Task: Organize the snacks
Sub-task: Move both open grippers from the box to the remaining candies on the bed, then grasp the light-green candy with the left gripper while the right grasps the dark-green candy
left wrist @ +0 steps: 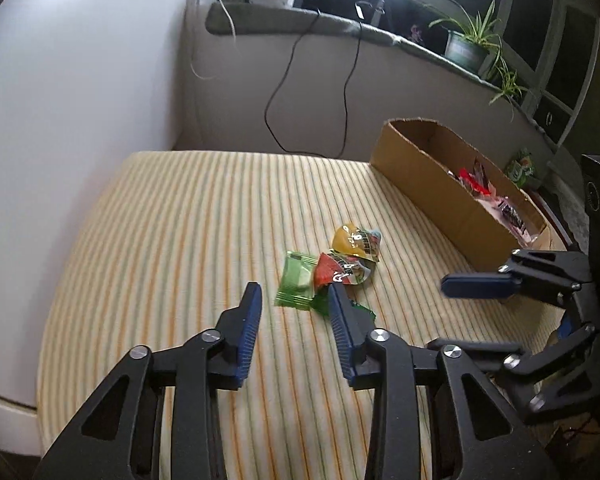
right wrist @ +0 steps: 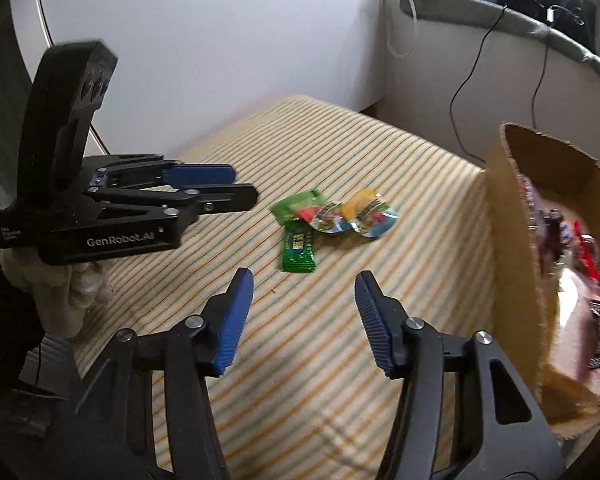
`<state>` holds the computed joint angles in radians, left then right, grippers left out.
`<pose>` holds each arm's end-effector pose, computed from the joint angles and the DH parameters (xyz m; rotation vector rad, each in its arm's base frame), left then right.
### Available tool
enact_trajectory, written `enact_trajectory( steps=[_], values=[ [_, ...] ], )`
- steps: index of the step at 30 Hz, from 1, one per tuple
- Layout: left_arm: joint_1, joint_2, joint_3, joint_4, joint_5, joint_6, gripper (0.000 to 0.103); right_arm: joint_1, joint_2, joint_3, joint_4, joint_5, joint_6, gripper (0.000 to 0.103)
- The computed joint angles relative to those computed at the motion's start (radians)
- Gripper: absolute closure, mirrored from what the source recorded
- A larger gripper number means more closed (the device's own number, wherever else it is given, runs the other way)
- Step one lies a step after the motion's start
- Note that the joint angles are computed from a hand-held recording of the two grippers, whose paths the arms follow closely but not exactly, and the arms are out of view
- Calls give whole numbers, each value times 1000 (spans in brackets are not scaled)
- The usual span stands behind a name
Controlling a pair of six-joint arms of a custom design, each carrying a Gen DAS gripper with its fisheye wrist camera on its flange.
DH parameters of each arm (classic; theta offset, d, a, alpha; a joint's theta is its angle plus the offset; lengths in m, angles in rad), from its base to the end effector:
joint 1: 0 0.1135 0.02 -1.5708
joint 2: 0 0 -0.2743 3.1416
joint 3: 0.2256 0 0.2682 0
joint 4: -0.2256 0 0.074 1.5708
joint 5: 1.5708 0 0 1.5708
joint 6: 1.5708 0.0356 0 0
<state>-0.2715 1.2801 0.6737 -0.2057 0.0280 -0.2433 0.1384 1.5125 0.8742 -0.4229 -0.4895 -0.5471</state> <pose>0.2558 -0.0722 0.1971 0.0473 2.4000 -0.2761 0.2959 0.0581 0.1877 -0.9967 2.3077 0.4809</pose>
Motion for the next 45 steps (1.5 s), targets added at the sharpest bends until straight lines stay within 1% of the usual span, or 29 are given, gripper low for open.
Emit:
enact_trajectory(
  steps=[3,8,13,20,22,23,30,35,39,45],
  values=[
    [5,63,30,9,12,21,76,32,43,9,14,24,12,59],
    [22,130,68,-1,37,58,76,61,99,30,39,50,38,60],
    [16,184,104,-20,31,99,76,86,125,37,64,85,45,61],
    [-5,238,147,-49,-21,145,77,109,149,47,80,118,53,65],
    [-10,244,155,-57,-40,156,81,114,152,50,81,124,52,65],
    [-9,248,160,-60,-42,157,81,116,151,51,81,127,52,65],
    [16,235,146,-57,-30,154,81,134,188,86,89,153,52,66],
    [38,219,131,-52,-20,146,81,157,216,103,105,188,48,76],
    [41,200,119,-49,-21,130,82,166,218,104,109,201,45,77],
    [36,150,87,-53,-31,111,82,162,195,88,105,177,45,77]
  ],
)
